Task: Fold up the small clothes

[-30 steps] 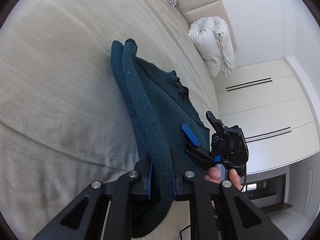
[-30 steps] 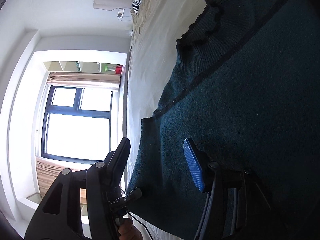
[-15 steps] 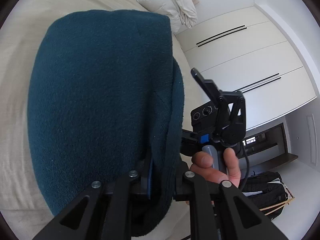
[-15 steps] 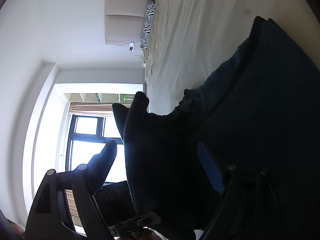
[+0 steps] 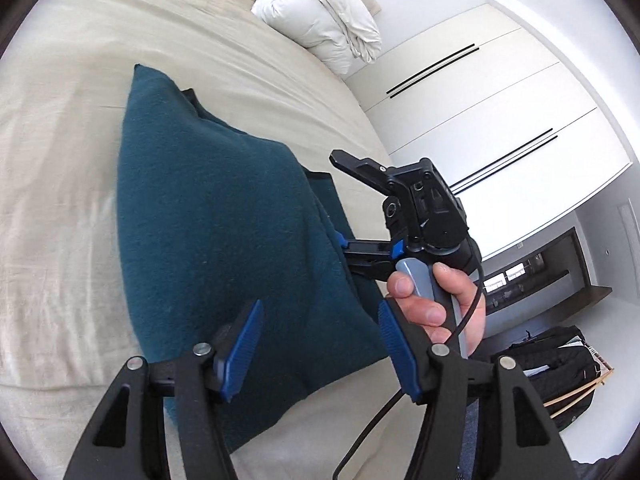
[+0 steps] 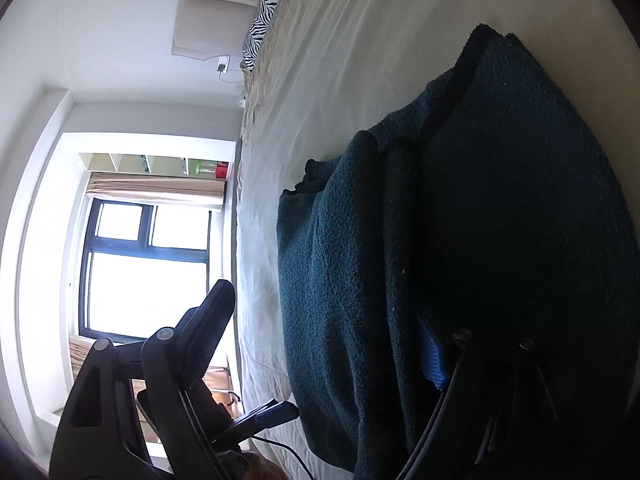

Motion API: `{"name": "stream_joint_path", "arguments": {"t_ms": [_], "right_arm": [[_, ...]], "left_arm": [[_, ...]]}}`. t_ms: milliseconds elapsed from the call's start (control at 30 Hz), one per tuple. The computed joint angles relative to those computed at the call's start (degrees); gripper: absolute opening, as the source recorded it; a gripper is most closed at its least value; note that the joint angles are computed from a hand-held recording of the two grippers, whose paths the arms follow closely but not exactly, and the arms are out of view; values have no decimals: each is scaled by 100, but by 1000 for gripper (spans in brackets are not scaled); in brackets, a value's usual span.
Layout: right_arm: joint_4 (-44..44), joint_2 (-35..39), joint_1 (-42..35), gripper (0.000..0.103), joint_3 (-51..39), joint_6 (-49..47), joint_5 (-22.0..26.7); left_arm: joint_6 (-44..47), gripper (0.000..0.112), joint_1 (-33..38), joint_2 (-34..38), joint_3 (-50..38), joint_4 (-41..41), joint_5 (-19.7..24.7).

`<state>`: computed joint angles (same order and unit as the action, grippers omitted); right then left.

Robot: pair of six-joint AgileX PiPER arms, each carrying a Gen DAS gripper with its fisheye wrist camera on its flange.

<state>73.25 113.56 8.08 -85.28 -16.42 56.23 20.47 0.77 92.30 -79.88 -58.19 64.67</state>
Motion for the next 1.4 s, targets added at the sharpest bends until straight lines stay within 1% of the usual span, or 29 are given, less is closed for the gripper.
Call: {"name": "stream_joint_path", "arguments": {"t_ms": [33, 67, 100, 133, 167, 233, 300, 333, 400, 467, 533, 567, 633, 700, 767, 833, 967, 1033, 1067, 1133, 1167, 1267, 1333, 1400], "right_arm": [[-508, 66, 87, 69, -286, 307, 61], [-1002, 161, 181, 65, -590, 615, 138], [-1455, 228, 262, 55, -848, 898, 203], [-1870, 263, 345, 41, -1052, 1142, 258], [-2252, 330, 419, 34, -1278, 1351, 312], [-2768, 318, 475, 16, -1469, 1579, 359], [-3080, 110, 539, 14, -1413, 1681, 312], [-3177, 21, 540, 13, -1400, 1682, 308], [-3252, -68, 431, 12, -1486, 1605, 399], [-3231, -190, 307, 12, -1478, 1535, 456], [-3188, -331, 103, 12, -1358, 1423, 515], [-3205, -261, 7, 12, -1486, 1436, 598], [-3139, -408, -293, 12, -1304, 1292, 752], [-3075, -365, -546, 12, -1293, 1187, 966], [-3210, -315, -696, 12, -1271, 1196, 971], [-2939, -352, -951, 12, -939, 923, 879], [-2397, -296, -1190, 12, -359, 401, 691], [-1999, -319, -1438, 16, -150, 138, 797], [-1928, -348, -1633, 17, -107, 101, 967], [-2099, -556, -1766, 19, -81, 256, 1012], [-2244, -779, -1694, 19, 96, 274, 786], [-2733, -1450, -1851, 19, 347, 442, 517], [-2596, -1814, -1990, 19, 520, 260, 467], [-2257, -2022, -2091, 19, 538, -32, 640]], "left_arm": [[153, 62, 157, -78, 273, -70, 60], [147, 62, 187, -59, 317, -117, 19], [184, 62, 240, -79, 405, -161, 30], [98, 62, 208, 31, 263, -166, 8], [95, 62, 215, -7, 314, -179, -3], [104, 62, 289, -40, 285, -143, 93], [67, 62, 232, -60, 205, -62, 91], [-94, 62, -4, 18, 63, 7, -82], [-116, 62, 9, 35, -17, 8, -36], [-139, 62, -77, 106, -83, -25, -120], [-162, 62, -138, 167, -176, -65, -163], [-181, 62, -171, 169, -210, -56, -178], [-206, 62, -264, 197, -276, -26, -229], [-266, 62, -365, 247, -360, 19, -264], [-348, 62, -469, 381, -545, 95, -298], [-408, 62, -531, 450, -669, 160, -279], [-482, 62, -691, 496, -755, 359, -337], [-571, 62, -754, 538, -836, 462, -361], [-625, 62, -789, 556, -888, 514, -376], [-680, 62, -808, 596, -1001, 608, -376], [-711, 62, -824, 620, -1059, 651, -386], [-745, 62, -865, 740, -1225, 697, -406], [-821, 62, -950, 862, -1454, 807, -411], [-979, 62, -1082, 1111, -1876, 1006, -454]]}}
